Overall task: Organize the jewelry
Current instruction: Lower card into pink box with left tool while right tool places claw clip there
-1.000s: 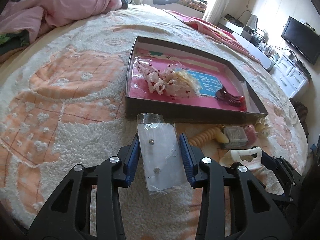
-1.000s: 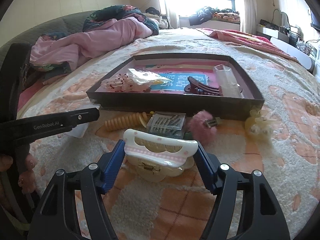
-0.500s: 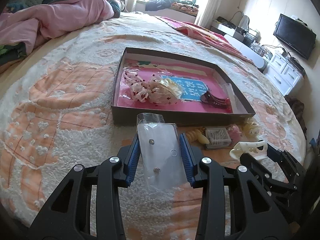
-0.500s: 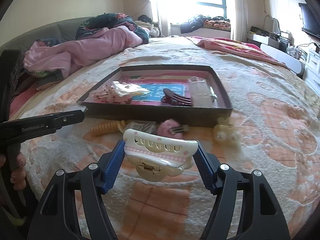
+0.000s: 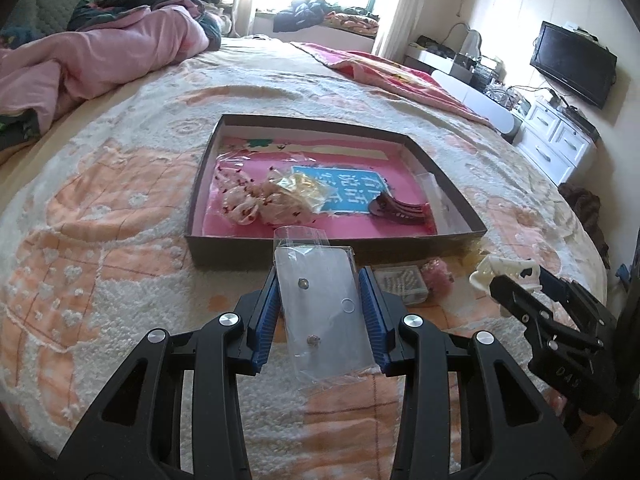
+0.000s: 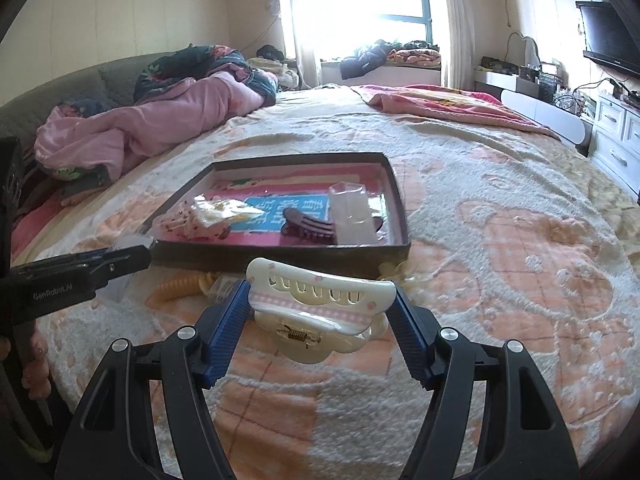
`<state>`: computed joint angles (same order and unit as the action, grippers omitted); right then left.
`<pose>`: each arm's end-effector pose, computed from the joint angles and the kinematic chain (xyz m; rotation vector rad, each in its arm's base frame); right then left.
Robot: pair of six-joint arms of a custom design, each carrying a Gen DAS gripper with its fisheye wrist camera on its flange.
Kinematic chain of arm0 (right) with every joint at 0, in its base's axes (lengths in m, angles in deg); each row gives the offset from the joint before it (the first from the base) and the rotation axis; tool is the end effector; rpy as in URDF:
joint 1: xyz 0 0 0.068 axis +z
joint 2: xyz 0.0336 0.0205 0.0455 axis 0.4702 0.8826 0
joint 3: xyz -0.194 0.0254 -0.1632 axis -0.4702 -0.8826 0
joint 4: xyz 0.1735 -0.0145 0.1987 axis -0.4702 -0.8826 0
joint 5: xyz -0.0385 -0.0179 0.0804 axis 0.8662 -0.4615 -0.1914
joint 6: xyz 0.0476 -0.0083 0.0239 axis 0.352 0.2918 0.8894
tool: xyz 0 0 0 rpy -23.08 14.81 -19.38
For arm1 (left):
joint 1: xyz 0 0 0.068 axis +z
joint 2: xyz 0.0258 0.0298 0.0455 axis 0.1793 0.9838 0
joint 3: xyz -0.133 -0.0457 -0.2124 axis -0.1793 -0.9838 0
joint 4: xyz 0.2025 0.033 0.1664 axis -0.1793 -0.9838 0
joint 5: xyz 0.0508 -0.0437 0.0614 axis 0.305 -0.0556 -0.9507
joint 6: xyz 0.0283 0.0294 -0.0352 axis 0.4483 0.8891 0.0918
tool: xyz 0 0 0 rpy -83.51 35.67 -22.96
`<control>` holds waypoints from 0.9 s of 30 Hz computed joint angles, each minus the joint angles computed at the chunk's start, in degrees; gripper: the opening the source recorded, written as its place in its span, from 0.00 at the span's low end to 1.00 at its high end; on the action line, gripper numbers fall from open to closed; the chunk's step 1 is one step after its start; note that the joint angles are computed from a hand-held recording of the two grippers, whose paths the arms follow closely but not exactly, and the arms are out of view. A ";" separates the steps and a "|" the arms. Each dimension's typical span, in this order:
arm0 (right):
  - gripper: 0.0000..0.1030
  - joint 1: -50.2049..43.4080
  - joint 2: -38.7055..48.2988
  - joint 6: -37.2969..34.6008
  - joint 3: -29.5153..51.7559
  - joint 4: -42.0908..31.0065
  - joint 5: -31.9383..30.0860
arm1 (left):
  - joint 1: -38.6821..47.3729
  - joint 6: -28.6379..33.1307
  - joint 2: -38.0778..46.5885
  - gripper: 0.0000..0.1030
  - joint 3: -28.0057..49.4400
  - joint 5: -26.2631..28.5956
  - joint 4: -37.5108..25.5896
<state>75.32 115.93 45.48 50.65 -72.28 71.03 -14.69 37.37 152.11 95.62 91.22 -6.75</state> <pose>0.1899 0.1678 0.2031 0.4036 2.1702 -0.1067 0.3129 -0.1584 0.2128 0.6812 2.2853 -0.5859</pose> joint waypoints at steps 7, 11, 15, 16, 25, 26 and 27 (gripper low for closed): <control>0.64 -2.04 -2.28 -2.43 -0.71 0.06 0.22 | -1.16 -0.54 1.92 0.30 2.72 0.01 -0.11; 0.64 -3.39 -3.60 -3.79 -1.41 0.56 -0.05 | -2.15 -0.69 3.28 0.30 4.74 -0.43 -0.37; 0.64 -5.47 -5.83 -5.54 -2.53 1.65 -1.18 | -3.24 -0.97 4.74 0.30 6.49 -0.80 -0.42; 0.64 -5.95 -6.17 -5.85 -2.70 1.84 -1.36 | -3.63 -0.84 5.16 0.30 6.91 -1.03 -0.38; 0.64 -11.37 -8.52 -11.07 -3.27 4.06 -3.66 | -5.68 -0.68 9.90 0.30 11.98 -2.17 -1.12; 0.64 -12.16 -8.62 -11.54 -3.23 4.23 -4.14 | -5.81 -0.64 10.40 0.30 12.58 -2.25 -1.20; 0.64 -12.89 -8.62 -11.98 -3.17 4.41 -4.65 | -6.02 -0.58 11.23 0.30 13.62 -2.42 -1.44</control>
